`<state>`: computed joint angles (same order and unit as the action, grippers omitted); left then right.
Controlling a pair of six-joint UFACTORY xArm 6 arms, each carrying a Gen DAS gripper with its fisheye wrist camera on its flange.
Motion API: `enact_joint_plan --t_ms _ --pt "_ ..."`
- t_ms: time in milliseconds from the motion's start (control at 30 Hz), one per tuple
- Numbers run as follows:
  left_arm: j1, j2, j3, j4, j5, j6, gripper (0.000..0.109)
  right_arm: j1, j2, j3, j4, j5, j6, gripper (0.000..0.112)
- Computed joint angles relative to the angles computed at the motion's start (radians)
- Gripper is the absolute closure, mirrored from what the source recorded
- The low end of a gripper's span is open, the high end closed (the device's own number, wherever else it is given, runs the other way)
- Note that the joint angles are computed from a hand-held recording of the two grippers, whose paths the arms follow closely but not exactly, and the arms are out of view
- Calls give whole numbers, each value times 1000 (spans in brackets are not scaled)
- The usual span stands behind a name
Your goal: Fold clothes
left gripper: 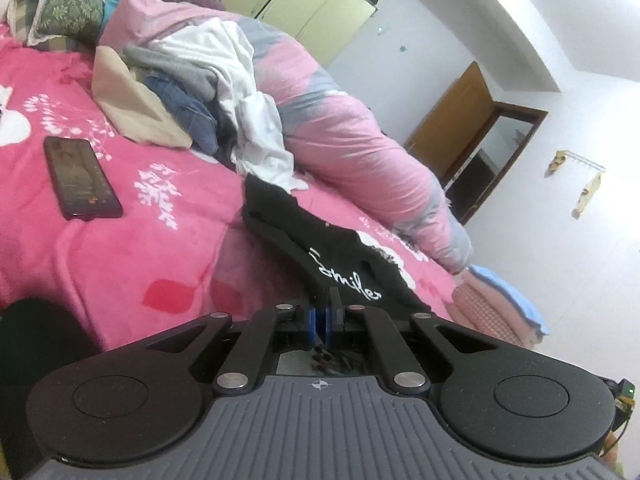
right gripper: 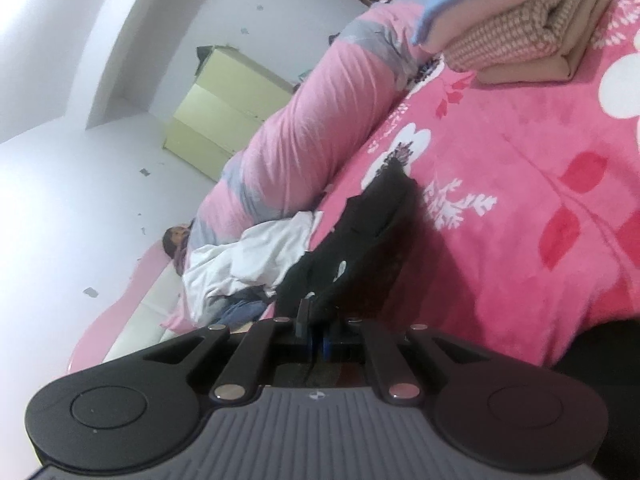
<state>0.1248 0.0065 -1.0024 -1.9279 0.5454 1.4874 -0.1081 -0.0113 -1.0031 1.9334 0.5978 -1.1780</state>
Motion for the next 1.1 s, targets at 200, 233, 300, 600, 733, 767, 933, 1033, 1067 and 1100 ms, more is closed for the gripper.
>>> enact_joint_plan --t_ms 200,233,300,600,733,767,933,1033,1067,1100 --pt "53 -136 121 96 53 -93 107 -4 -182 154 -50 -17 62 108" --pt "63 -156 135 111 60 -117 107 -4 -212 177 -64 -16 77 108" --pt "84 -195 163 142 73 -165 107 -2 -268 215 -91 -20 116 108" --pt "101 -60 31 168 125 -232 107 20 -163 89 -125 -26 151 108" --pt "85 89 -138 175 135 -280 107 18 -13 -70 -159 1 186 108" --pt "81 126 -183 173 136 -291 107 20 31 -121 -162 3 193 108" --pt "58 364 -492 144 106 -349 107 31 282 -424 -185 1 267 108" --pt "14 533 -729 269 -10 -470 107 38 460 -647 -254 -9 377 108" --pt "3 598 -816 314 -35 -524 107 43 527 -733 -298 -20 430 108" --pt "-7 666 -908 369 -56 -588 107 49 597 -825 -352 -36 491 108"
